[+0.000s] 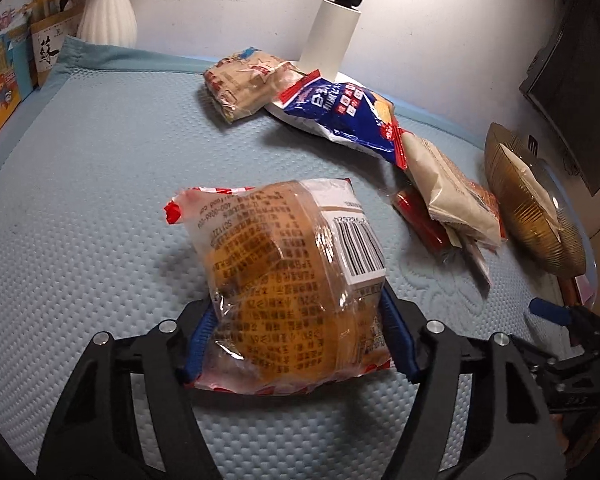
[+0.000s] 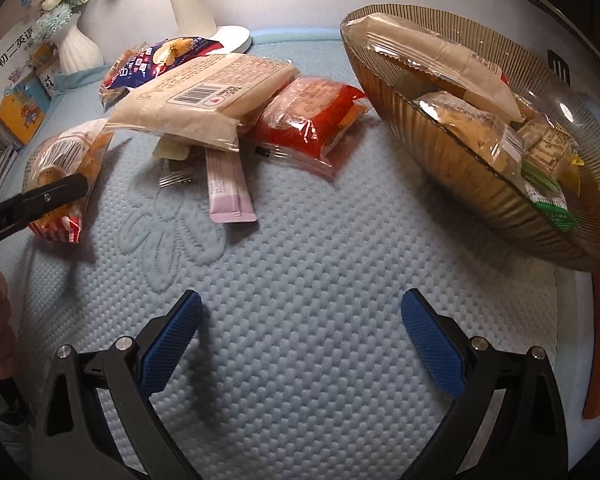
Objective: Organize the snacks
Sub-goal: 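Grasp the striped bread bag with the left tool while the right tool grasps the beige bread bag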
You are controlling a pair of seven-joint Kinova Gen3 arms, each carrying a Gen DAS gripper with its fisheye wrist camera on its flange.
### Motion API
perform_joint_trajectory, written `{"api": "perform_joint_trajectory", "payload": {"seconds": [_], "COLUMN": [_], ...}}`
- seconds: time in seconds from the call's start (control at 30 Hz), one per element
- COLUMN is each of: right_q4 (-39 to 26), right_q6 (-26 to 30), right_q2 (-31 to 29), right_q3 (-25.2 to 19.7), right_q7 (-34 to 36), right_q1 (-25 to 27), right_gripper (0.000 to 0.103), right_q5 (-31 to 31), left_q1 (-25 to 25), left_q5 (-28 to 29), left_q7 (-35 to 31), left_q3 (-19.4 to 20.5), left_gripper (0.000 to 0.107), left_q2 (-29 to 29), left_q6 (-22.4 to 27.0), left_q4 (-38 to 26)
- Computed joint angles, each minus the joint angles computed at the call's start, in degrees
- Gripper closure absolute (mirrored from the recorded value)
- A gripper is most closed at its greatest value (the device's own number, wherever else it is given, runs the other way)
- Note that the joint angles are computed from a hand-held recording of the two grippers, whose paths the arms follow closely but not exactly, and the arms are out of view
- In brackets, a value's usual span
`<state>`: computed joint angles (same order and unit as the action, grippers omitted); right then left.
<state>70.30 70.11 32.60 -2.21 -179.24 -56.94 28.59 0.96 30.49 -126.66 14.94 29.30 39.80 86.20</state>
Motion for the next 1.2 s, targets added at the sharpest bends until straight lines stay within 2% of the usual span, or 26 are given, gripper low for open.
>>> {"api": "perform_joint_trajectory", "payload": {"seconds": [0.07, 0.13, 0.17, 0.23, 0.3, 0.43, 0.6, 0.67, 0.73, 0.83, 0.9, 1.0, 1.2], "right_q4": [-1.88, -5.65, -6.78, -8.21, -9.27, -16.15, -22.66, -23.53, -27.29, -31.61, -29.33, -21.37, -5.72], "right_q6": [0.47, 3.40, 4.09, 2.67, -0.82, -0.64, 4.39, 3.96, 6.71, 10.35, 8.95, 3.04, -5.21], "right_q2": [-0.17, 0.81, 1.32, 1.87, 2.10, 6.19, 11.03, 11.85, 13.98, 16.54, 15.41, 11.06, 1.77], "right_q3": [2.71, 4.83, 5.89, 6.53, 4.63, 0.87, 5.04, 4.43, 5.43, 6.62, 7.06, 6.68, 4.67], "right_q7": [-1.65, -4.70, -6.31, -8.15, -7.48, 0.16, 3.12, 4.08, 6.13, 8.64, 8.42, 7.13, 0.54], "right_q1": [-4.00, -6.80, -7.53, -5.81, -0.70, 8.30, 8.00, 8.72, 8.16, 7.11, 6.27, 4.89, -2.04], "right_gripper": [0.005, 0.005, 0.005, 0.005, 0.005, 0.005, 0.005, 0.005, 0.005, 0.015, 0.019, 0.020, 0.021], "right_q5": [4.22, 8.88, 10.59, 11.21, 8.11, -0.67, -4.50, -4.98, -5.58, -5.43, -5.09, -4.16, 3.22], "left_q1": [-2.91, -3.50, -3.82, -5.67, -6.14, -5.74, -6.39, -6.08, -5.78, -5.49, -5.58, -5.81, -5.17], "left_q5": [2.88, 4.47, 5.27, 8.10, 9.74, 10.96, 12.54, 12.56, 12.46, 12.26, 12.36, 12.73, 12.17], "left_q7": [-3.02, -3.94, -5.00, -8.20, -9.55, -9.60, -10.16, -10.25, -10.29, -10.31, -10.32, -10.33, -10.00], "left_q3": [1.52, 1.36, 1.64, 3.70, 4.03, 3.92, 3.62, 3.32, 3.05, 2.90, 2.98, 3.13, 2.74], "left_gripper": [0.038, 0.038, 0.037, 0.037, 0.037, 0.037, 0.037, 0.037, 0.037, 0.037, 0.037, 0.037, 0.037], "left_q2": [-0.36, -0.31, -0.13, -0.21, -0.69, -0.81, -0.35, -0.40, -0.57, -0.71, -0.70, -0.31, -0.91], "left_q6": [-0.89, -1.70, -2.81, -5.04, -6.37, -6.73, -5.30, -5.35, -5.66, -6.16, -6.14, -5.78, -6.88], "left_q4": [1.76, 2.46, 3.17, 4.95, 6.05, 6.45, 6.13, 6.13, 6.30, 6.49, 6.50, 6.16, 6.69]}}
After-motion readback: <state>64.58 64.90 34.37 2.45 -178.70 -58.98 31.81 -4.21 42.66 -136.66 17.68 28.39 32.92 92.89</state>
